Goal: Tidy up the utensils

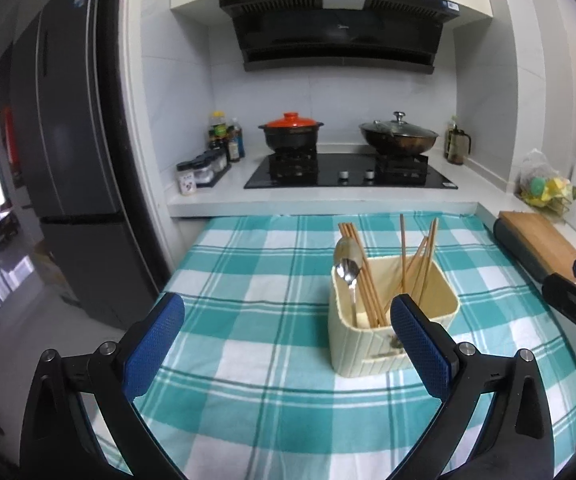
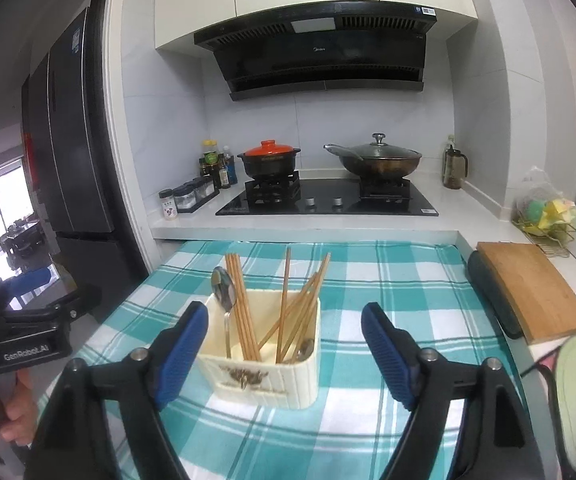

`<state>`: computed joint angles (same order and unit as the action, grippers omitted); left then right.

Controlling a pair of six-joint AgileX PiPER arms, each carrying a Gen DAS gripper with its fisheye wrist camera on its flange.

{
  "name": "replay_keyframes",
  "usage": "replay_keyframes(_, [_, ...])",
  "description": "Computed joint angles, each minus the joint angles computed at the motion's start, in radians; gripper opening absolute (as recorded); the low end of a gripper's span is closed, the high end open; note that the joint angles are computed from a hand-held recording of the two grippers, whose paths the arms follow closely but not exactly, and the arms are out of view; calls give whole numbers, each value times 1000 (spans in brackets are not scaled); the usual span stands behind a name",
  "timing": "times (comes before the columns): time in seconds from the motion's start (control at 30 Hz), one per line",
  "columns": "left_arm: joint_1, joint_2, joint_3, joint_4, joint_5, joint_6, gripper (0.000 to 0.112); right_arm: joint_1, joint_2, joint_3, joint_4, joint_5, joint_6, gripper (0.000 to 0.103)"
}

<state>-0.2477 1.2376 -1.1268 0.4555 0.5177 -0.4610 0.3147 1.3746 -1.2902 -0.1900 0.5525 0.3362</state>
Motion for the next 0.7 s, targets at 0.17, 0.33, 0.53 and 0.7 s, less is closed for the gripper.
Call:
replay_keyframes(0.17, [-102, -171, 103, 122, 132, -117, 103, 157, -182, 117, -251, 141, 303, 90])
replay_keyframes(0.33, [-196, -289, 136, 134, 237, -95, 103, 432, -278, 154, -518, 366, 526, 103])
replay_keyframes(0.53, [-254, -379, 132, 86, 317, -70, 103, 626, -324, 151, -623, 535, 645, 103])
replay_keyframes(0.7, [-372, -419, 119, 182, 408, -156, 103, 719, -344, 135, -680, 604, 691, 103])
